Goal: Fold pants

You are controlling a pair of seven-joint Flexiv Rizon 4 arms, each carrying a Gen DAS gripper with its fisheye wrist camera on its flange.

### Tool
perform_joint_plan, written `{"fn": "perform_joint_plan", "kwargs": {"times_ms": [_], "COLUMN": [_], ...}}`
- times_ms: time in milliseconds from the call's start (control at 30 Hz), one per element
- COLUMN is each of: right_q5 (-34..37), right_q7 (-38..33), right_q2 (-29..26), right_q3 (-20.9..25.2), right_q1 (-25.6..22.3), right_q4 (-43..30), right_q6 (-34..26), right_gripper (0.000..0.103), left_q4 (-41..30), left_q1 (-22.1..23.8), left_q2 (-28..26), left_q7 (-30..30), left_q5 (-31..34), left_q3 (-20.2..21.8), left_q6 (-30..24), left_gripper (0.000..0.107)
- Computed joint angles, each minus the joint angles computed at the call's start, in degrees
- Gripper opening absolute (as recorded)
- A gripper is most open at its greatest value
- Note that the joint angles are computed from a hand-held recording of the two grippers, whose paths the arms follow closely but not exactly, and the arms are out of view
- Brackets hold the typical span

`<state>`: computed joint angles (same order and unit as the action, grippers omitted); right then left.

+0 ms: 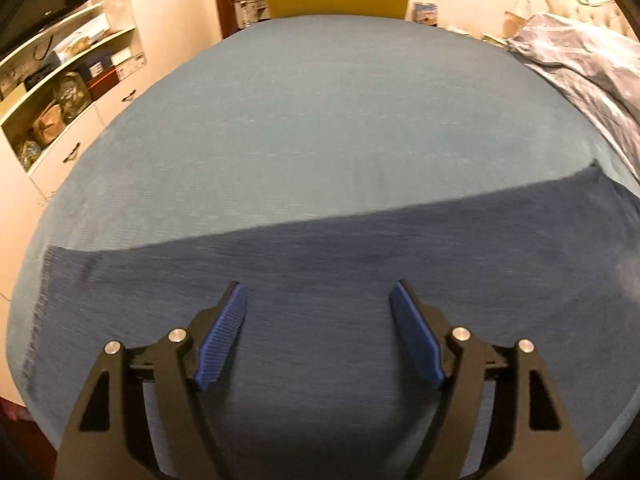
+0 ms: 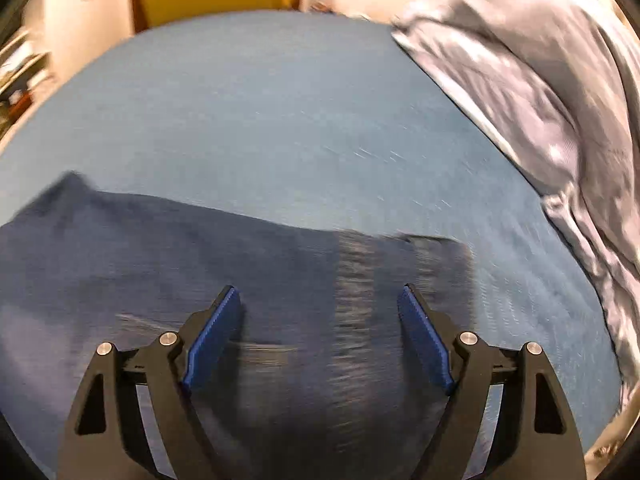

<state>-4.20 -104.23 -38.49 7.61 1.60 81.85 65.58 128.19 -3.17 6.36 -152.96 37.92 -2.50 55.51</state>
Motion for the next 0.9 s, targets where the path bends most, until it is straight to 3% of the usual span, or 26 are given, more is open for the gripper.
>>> {"fn": "perform_joint_plan", "kwargs": {"times_ms": [67,133,167,200,267,333,367,400,500,533,633,700,767,800,833,867,900], "right_q5": [1.3,-1.9,-1.2,-0.8,-1.1,-1.8,-1.3,-0.3,4.4,6.9,11.3,11.4,10.3,9.8,8.1,6.7,5.0], "right_q7": [-2.6,0.7,1.8,4.1,5.3,4.7,3.5,1.3,-5.5,-8.6,-11.5,-10.3,-7.5,-7.0,-5.8,-4.3,-2.4], "right_q2": [-1.5,-1.1,-0.9,-0.3,1.2,4.5,5.9,7.6,12.6,13.9,15.1,14.0,11.6,10.4,9.1,9.0,8.7], "right_q3": [1.8,-2.3,-3.1,-3.6,-3.3,-2.1,-0.1,3.1,11.6,14.9,19.7,19.4,17.5,16.4,14.5,12.9,11.1], "right_q1": [-1.9,0.4,0.8,1.0,0.9,1.6,1.1,0.2,0.3,0.9,5.2,10.1,15.5,17.4,20.0,22.2,24.1], "right_q4": [-2.4,-0.2,-0.3,0.1,2.2,7.3,8.8,10.7,15.4,16.1,16.5,15.5,13.3,12.1,11.3,11.9,12.4], "right_q6": [-3.1,0.4,0.4,1.0,3.7,8.5,8.8,8.5,6.7,4.7,1.2,-1.1,-4.5,-5.7,-6.0,-4.8,-3.3], "right_gripper": [0.077,0.087,0.086,0.086,0.086,0.085,0.084,0.083,0.081,0.08,0.08,0.078,0.072,0.071,0.068,0.068,0.068], "left_q4": [2.3,5.5,7.3,7.5,6.3,7.6,8.3,8.8,10.7,10.9,10.8,12.7,12.9,13.7,16.0,18.1,18.4], "left_q1": [1.4,3.5,4.7,5.7,9.3,11.6,12.8,13.6,14.5,14.2,13.3,11.5,14.0,15.1,16.3,19.1,21.6], "left_q2": [1.9,3.7,4.7,5.6,8.3,10.2,11.3,12.0,14.7,15.4,15.1,13.7,14.2,15.0,16.7,19.8,23.1], "left_q7": [1.3,2.9,4.1,4.3,1.4,-0.5,-1.0,-0.6,2.9,4.5,9.9,16.4,18.8,18.8,19.9,19.6,18.2], "left_q5": [-1.4,-3.7,-4.8,-4.5,-0.4,0.6,0.5,-0.1,-2.0,-2.0,-3.2,-7.3,-6.5,-5.7,-6.8,-7.1,-5.5], "left_q3": [2.3,4.9,6.2,6.1,3.2,3.6,4.0,4.4,5.3,4.7,2.3,4.7,3.7,4.6,7.4,9.2,9.1], "left_q6": [1.1,5.1,7.6,6.4,-1.5,-2.5,-3.8,-4.6,-1.3,0.3,1.5,5.6,1.0,0.3,2.9,2.8,-1.0], "left_gripper": [0.082,0.084,0.084,0.083,0.083,0.083,0.08,0.069,0.053,0.052,0.052,0.052,0.054,0.063,0.065,0.064,0.06]}}
